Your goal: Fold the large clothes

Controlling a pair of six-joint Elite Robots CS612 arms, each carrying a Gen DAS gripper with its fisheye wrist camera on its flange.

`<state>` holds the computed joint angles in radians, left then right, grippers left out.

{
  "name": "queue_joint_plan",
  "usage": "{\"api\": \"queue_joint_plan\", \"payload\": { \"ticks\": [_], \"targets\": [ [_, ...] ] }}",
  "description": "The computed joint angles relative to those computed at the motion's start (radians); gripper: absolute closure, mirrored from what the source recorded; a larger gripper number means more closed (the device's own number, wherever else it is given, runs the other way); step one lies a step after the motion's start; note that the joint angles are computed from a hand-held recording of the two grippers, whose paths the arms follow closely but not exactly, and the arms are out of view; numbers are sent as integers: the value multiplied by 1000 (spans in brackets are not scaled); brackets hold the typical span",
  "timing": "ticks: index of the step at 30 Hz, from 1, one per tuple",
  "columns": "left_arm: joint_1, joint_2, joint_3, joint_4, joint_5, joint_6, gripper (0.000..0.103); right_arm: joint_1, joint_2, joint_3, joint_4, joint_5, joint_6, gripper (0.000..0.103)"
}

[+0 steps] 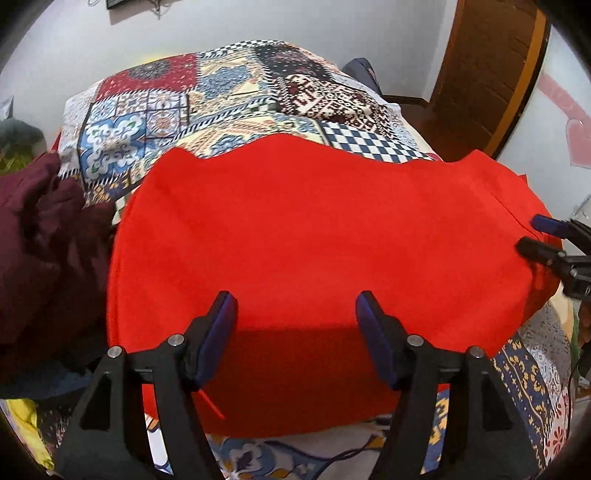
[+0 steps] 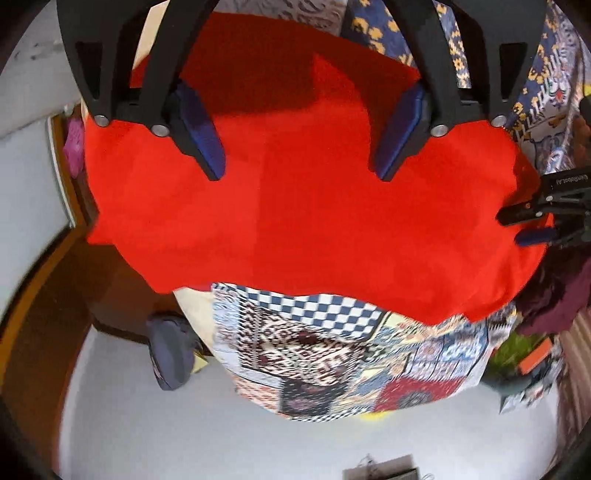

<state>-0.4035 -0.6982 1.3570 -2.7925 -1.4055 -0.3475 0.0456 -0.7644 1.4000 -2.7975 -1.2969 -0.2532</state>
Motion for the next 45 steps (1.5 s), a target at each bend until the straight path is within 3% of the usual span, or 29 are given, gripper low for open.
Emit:
{"api": "queue_joint_plan", "payload": {
  "ticks": [7, 11, 14, 19, 26, 34, 38, 41, 45],
  "targets": [
    [10, -27, 52, 18, 46, -82, 36, -22, -10, 20, -13, -69, 62, 20],
    [18, -45, 91, 16, 45, -122, 36, -37, -21, 37, -3, -56, 102, 20],
    [22, -61, 118, 8, 22, -129, 36, -29, -26, 45, -7, -110, 96, 20],
    [16, -86, 144, 13, 56, -128, 36, -25, -36, 56, -9, -117, 80, 20],
    [25, -136, 224, -91, -4, -211, 36, -20, -60, 82, -77, -66, 106, 20],
    [56, -124, 269, -209, -200, -393, 35, 2, -55, 66, -73, 9, 114, 20],
    [70, -87, 249, -235, -317, -429, 35, 17, -37, 45, -18, 20, 102, 20],
    [78, -62, 232, -303, -350, -463, 35, 28, -23, 32, 27, 1, 68, 20],
    [105, -6, 185, -415, -455, -553, 35, 33, -19, 37, 22, -13, 55, 19]
  ]
}}
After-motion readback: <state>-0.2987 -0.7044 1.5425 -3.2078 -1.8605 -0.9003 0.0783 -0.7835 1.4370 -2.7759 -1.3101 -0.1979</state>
